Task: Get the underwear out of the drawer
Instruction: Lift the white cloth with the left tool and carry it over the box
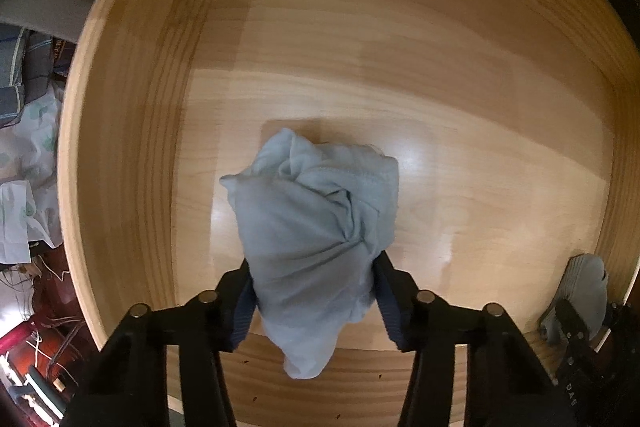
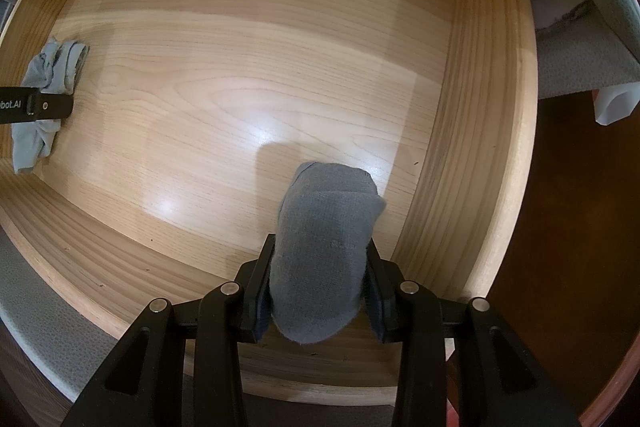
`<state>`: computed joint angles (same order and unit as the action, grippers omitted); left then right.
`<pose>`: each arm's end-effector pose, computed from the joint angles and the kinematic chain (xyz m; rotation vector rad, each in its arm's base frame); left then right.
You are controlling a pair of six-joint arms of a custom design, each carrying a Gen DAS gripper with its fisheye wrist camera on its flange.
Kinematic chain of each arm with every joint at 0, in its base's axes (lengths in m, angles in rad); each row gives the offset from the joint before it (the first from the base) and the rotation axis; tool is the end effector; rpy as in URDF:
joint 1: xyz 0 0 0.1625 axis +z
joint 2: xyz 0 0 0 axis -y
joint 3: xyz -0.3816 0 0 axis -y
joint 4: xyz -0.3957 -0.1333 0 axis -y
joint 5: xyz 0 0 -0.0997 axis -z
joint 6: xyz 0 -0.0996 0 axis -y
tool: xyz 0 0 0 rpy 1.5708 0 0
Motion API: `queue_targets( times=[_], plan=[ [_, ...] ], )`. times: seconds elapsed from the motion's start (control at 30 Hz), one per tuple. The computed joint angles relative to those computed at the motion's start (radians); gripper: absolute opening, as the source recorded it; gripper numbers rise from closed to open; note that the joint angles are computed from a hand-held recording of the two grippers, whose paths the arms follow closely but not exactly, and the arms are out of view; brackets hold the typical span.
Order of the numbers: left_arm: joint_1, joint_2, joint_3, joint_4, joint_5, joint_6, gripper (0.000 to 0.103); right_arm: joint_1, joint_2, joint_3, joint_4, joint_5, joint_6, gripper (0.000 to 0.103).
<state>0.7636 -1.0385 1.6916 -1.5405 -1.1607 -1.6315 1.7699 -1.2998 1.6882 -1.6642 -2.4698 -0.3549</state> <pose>-0.2614 -0.4898 0.1171 -0.7861 2.2343 -0.1720 0.1622 -0.5240 0.2920 0.7653 -2.1058 -0.4149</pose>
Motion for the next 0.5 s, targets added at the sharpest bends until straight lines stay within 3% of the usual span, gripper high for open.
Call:
queue_targets(
  times=[0.5],
  plan=[
    [-0.072, -0.009, -0.040, 0.032, 0.028, 0.007, 0.047, -0.004, 0.001, -0.001, -0.007, 0.001, -0.011, 0.035]
  ],
)
